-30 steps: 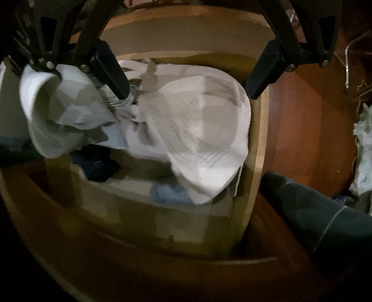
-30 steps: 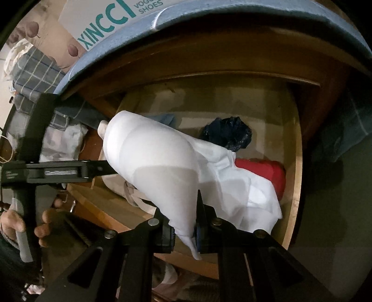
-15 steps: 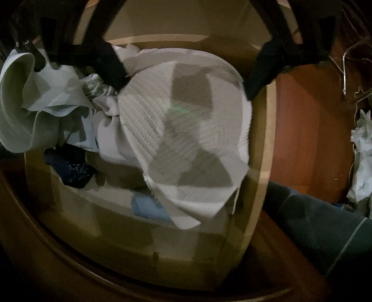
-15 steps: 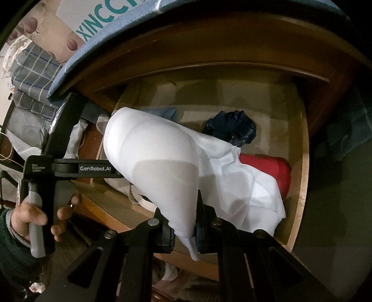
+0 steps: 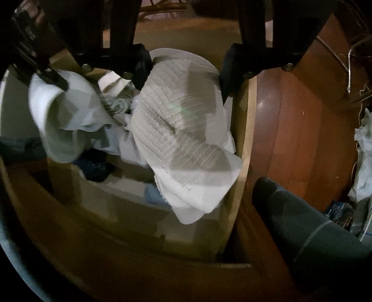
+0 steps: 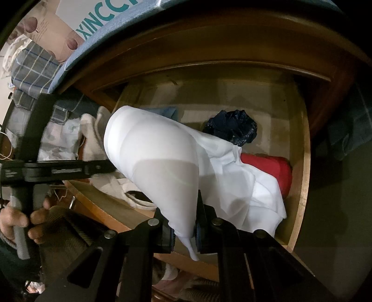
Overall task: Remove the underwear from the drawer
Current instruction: 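Grasp the beige ribbed underwear with the left tool while the right tool holds the white one, then lift the beige ribbed underwear into the white XINCCI box and open the left tool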
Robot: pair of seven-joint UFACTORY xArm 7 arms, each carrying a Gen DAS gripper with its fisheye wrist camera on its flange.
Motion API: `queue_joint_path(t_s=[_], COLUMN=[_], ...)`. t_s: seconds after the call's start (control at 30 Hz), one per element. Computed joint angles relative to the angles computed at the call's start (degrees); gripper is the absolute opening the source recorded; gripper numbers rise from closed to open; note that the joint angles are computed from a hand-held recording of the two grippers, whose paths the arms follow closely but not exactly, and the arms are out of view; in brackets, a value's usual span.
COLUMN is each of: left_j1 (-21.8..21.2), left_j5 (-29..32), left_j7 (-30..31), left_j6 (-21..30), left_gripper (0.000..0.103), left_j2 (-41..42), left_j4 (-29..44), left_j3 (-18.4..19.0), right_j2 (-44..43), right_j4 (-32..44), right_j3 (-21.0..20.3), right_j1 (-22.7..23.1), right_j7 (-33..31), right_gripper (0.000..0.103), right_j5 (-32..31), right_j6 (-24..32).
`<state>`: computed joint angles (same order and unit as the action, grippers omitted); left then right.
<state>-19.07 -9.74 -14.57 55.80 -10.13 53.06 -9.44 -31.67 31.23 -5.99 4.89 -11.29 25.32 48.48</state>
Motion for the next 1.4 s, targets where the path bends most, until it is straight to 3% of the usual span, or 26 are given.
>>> queue_joint_path(t_s=[0.53, 0.73, 0.9, 1.1, 1.4], left_j1=[-0.71, -0.48, 0.01, 0.67, 1.7], left_j5=[-1.66, -3.08, -5.29, -8.66, -4.11], left_j7=[7.14, 11.0, 13.96, 15.74, 15.11], left_j6=[3.09, 3.85, 5.15, 6.34, 7.34], left_gripper=[0.046, 0.046, 0.046, 0.046, 0.045], left_j2=[-13.7, -17.05, -18.23, -13.37, -3.06], left_j4=[0.17, 3.61, 10.2, 22.8, 43.31], left_j3=[0.93, 2.5, 4.08, 4.99, 1.27], right_j2=[-0.1, -0.26, -0.27, -0.22, -0.24], right_j4=[0.23, 0.13, 0.13, 0.17, 0.09], right_j3=[0.3, 0.31, 0.31, 0.31, 0.23], right_j1=[-0.19, -0.13, -0.1, -0.08, 0.11], right_j7=[0.56, 0.75, 0.76, 0.83, 0.93], right_gripper=[0.011, 0.011, 0.011, 0.011, 0.011], right_j5=[-0.57, -0.62, -0.74, -0.85, -0.39], right_j6=[0.32, 0.24, 0.22, 0.26, -0.04])
